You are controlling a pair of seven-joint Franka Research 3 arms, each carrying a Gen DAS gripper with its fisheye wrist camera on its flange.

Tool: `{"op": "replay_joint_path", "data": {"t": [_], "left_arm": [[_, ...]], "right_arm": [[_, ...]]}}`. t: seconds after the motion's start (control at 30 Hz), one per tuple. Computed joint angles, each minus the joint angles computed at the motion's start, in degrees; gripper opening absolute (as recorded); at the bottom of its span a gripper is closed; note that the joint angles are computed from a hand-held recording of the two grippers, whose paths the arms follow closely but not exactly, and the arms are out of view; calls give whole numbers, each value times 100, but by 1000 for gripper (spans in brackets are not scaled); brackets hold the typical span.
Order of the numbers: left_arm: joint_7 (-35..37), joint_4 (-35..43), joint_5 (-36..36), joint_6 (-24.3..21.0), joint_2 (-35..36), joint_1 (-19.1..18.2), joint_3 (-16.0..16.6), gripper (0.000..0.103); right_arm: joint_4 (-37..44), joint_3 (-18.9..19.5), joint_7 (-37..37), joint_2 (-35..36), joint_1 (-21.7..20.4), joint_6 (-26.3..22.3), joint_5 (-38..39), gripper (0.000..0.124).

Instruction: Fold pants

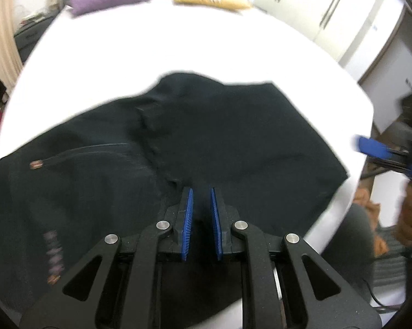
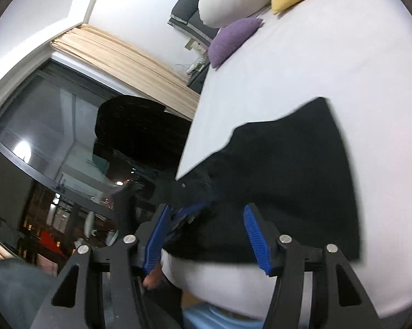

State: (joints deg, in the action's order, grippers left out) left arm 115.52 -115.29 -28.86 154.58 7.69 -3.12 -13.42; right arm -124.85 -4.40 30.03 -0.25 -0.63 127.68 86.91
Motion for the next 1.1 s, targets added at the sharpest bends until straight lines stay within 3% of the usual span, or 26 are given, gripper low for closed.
{"op": "replay_joint_path", "data": {"t": [0.03,0.07,0.1,0.17,0.23,0.27,0.3,0.43,0.53,0.63,0.77,0.9,1.03,1.07,1.1], "left_arm": [[179,-159,-311,11,-179,93,-17,19],[431,-388,-793,10,-439,190,9,33],[704,-622,-1299,11,-694,230,98,65],[1154,-1056,-2159,129,-1137,188,345,96],[1301,-1538,-2745,204,-1654,153,661,96],[1258,-1701,-2815,127,-1824,158,826,96],[1253,-1872,-2947,103,-1989,159,1004,96],[917,-2406,-3322,193,-2406,213,1664,96],[836,-2617,-3756,207,-2431,263,1962,96],[745,-2596,-4062,-75,-2228,353,2083,96],[944,-2362,-4561,-592,-1850,592,2037,96],[1170,-2121,-5140,-779,-1435,838,1862,96],[1198,-1959,-5695,-1004,-1128,1117,1652,94],[1273,-1936,-5780,-1020,-1094,1176,1605,94],[1300,-1916,-5829,-1055,-1054,1231,1571,94]], "right_arm": [[231,59,76,242,58,34,46,59],[459,123,216,491,100,51,20,59],[638,187,376,698,126,84,-45,59],[867,299,734,1023,152,175,-293,61],[969,308,1485,1306,348,532,-1028,58],[800,469,1399,1198,325,937,-1097,48],[651,526,1152,1069,305,1057,-955,49],[166,491,1270,481,254,672,-862,53],[-88,427,573,70,326,242,-60,53],[97,414,254,142,492,-176,541,54],[1034,634,627,869,735,-357,509,54],[2080,900,1180,1677,873,-224,-7,54],[2770,1103,2171,2379,862,-55,-720,58],[2847,1051,2743,2523,957,109,-1268,60],[2908,1187,3043,2653,852,160,-1520,48]]}}
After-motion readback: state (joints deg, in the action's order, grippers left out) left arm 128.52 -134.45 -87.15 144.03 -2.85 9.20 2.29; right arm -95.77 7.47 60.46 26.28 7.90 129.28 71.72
